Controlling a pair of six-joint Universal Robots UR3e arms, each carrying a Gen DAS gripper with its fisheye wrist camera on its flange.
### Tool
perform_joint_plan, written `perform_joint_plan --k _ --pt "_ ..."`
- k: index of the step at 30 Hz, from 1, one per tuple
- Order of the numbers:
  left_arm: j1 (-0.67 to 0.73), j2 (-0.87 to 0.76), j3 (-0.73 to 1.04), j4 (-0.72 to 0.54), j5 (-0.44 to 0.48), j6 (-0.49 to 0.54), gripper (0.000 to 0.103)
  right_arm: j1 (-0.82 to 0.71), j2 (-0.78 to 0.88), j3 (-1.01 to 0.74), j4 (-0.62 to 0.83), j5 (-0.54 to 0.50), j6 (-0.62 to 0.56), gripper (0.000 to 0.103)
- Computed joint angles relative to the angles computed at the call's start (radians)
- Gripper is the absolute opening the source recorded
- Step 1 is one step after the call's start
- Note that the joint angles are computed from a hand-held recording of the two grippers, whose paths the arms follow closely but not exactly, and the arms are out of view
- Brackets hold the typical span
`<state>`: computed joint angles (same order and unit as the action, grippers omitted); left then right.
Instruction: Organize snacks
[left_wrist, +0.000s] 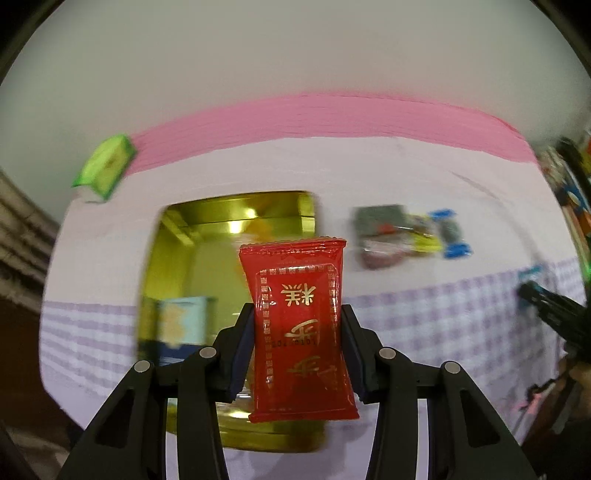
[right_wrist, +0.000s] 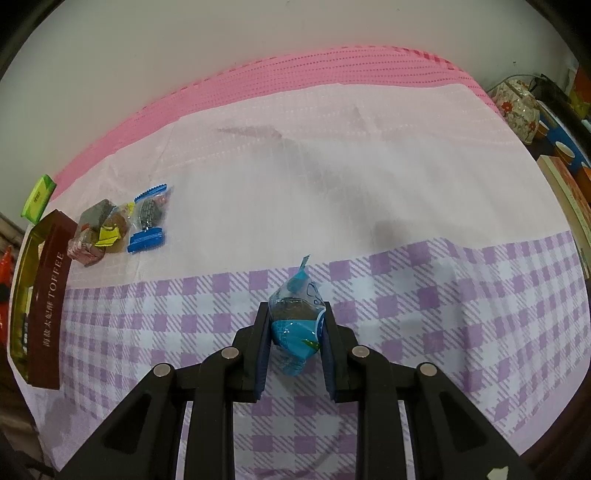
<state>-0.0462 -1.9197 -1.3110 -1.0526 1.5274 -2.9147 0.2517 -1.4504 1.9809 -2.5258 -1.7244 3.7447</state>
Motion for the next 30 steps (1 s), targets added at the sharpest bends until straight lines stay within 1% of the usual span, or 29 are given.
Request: perform_joint_plan --k 4,6,10,13,18,23,30 --pt "0.084 -0.012 -0.009 0.005 0.018 0.037 0.045 0.007 0.004 -0.003 -0.001 -0.01 0.007 0.022" --pt "0.114 -0.019 -0.028 0.026 0.032 0.054 0.045 0.006 0.001 0.0 0.001 -0.013 0.005 0.022" --pt "0.137 -0.043 -0.07 0.084 0.08 0.077 0.045 0.016 0.013 -0.01 0.002 -0.025 0.009 0.022" --pt "0.163 -0.055 -0.095 0.095 0.083 0.094 0.045 0.017 0.016 -0.011 0.0 -0.026 0.011 0.022" --pt "0.187 -0.058 -0.154 0.131 0.096 0.113 0.045 0.023 0.018 -0.017 0.005 -0.034 0.01 0.022" --pt "0.189 -0.053 -0.194 0.173 0.1 0.144 0.045 0.027 0.017 -0.019 0.012 -0.044 0.0 0.022" --pt "0.179 -0.035 -0.236 0.205 0.11 0.158 0.045 0.037 0.027 -0.03 0.018 -0.055 -0.001 0.022"
